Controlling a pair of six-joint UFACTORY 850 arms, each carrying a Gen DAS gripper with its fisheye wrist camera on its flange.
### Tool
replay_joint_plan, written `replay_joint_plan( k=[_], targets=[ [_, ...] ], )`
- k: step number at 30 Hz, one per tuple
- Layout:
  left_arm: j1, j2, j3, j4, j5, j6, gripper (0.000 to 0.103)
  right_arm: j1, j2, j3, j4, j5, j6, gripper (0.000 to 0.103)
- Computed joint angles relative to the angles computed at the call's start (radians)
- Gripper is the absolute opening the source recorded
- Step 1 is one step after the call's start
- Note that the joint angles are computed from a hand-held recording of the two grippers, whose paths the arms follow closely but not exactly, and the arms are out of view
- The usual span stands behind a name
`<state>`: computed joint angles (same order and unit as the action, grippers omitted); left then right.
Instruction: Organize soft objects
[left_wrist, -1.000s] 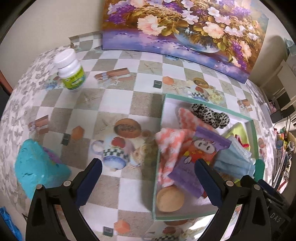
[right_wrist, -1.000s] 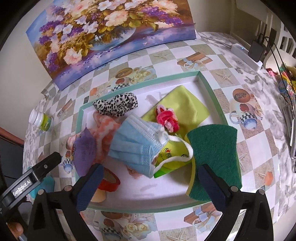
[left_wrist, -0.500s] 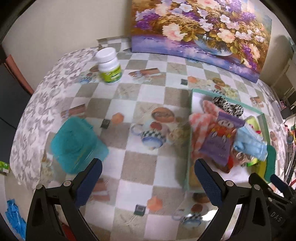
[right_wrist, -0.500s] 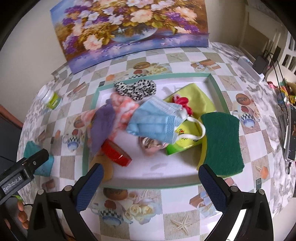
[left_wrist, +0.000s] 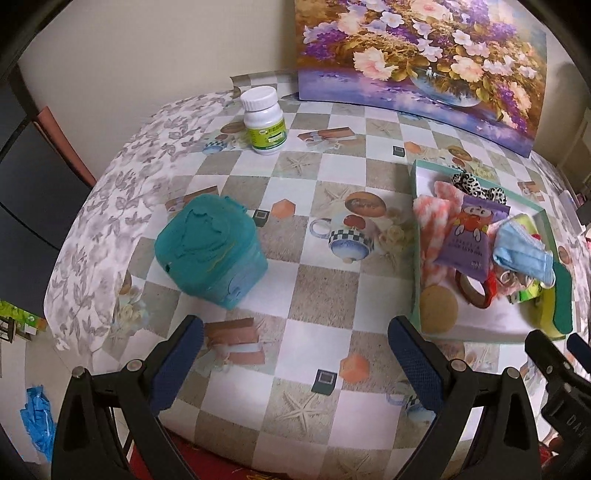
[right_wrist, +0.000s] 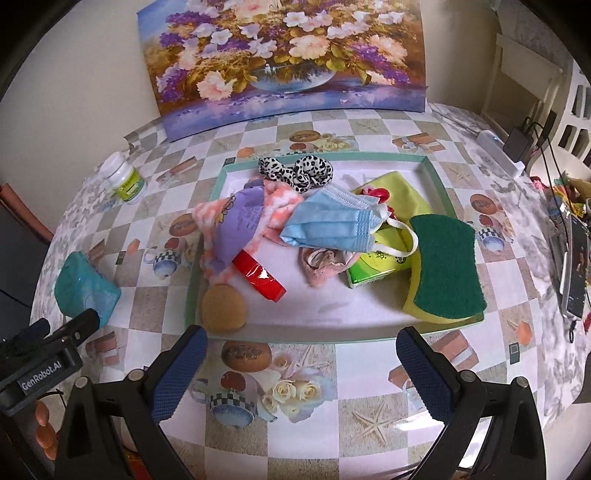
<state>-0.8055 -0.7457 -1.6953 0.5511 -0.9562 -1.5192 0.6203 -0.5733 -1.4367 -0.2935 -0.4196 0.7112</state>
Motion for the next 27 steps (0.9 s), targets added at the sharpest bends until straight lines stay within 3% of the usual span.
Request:
replay_joint_plan(
  k=[12, 27],
  targets=[
    [-0.024, 0.025, 0.033, 0.054, -0.034, -0.078, 0.100, 0.017, 0.037, 0.039, -0.110, 0.036, 0.096, 0.103],
    [-0.022, 0.024, 0.032, 0.054, -0.041, -0.077, 0.100, 0.020, 0.036, 0.035, -0.120, 0.032, 0.102, 0.103]
  ],
)
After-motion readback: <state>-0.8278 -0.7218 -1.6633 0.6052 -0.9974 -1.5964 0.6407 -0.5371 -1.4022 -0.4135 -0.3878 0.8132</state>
